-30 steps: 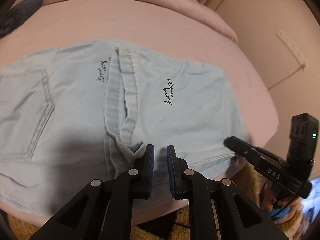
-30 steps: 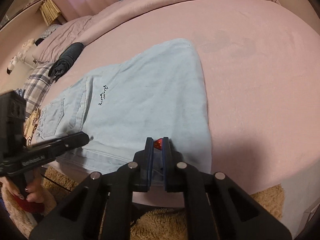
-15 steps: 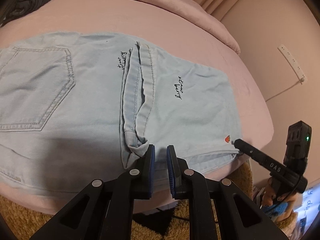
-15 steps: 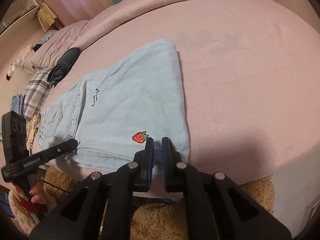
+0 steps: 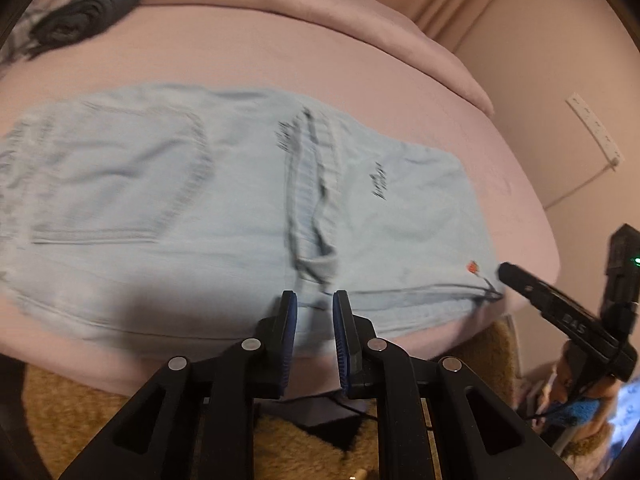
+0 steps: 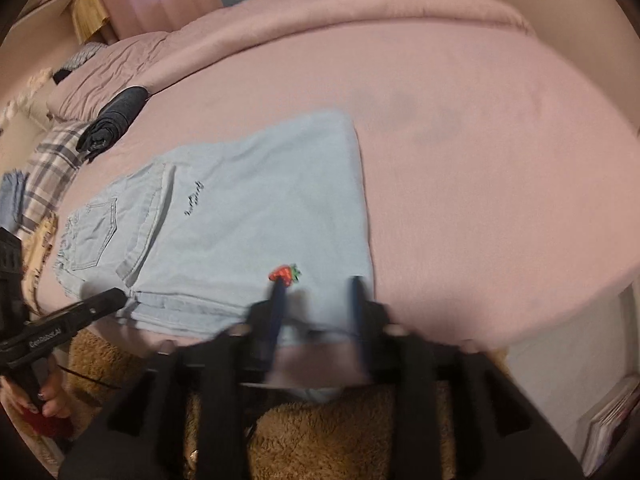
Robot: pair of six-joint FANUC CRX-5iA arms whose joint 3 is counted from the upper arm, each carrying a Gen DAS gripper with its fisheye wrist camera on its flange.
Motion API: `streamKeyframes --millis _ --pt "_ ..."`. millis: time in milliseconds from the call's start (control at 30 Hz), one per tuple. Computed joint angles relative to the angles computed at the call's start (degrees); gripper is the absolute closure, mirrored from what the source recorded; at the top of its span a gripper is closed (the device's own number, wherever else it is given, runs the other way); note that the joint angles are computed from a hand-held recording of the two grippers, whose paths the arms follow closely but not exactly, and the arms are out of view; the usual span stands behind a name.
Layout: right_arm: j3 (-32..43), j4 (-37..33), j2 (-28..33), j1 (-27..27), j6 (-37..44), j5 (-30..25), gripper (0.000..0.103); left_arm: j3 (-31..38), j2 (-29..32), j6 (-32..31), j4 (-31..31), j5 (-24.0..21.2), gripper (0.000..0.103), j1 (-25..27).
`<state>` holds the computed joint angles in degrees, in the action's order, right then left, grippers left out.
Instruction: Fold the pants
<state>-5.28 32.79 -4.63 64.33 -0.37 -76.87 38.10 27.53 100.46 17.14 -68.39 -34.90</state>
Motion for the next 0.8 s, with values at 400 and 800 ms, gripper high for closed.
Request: streamKeyframes --millis 400,800 --pt "9.37 -6.04 9.15 -6.59 12.64 14.94 0.076 -0.35 -0.09 -1.41 3.66 6.07 0.088 1.24" --pt "8.66 -9.78 8.54 -7.76 13.55 17.03 0.073 19.09 13.24 -2.57 1.21 -7.29 0.087 -1.01"
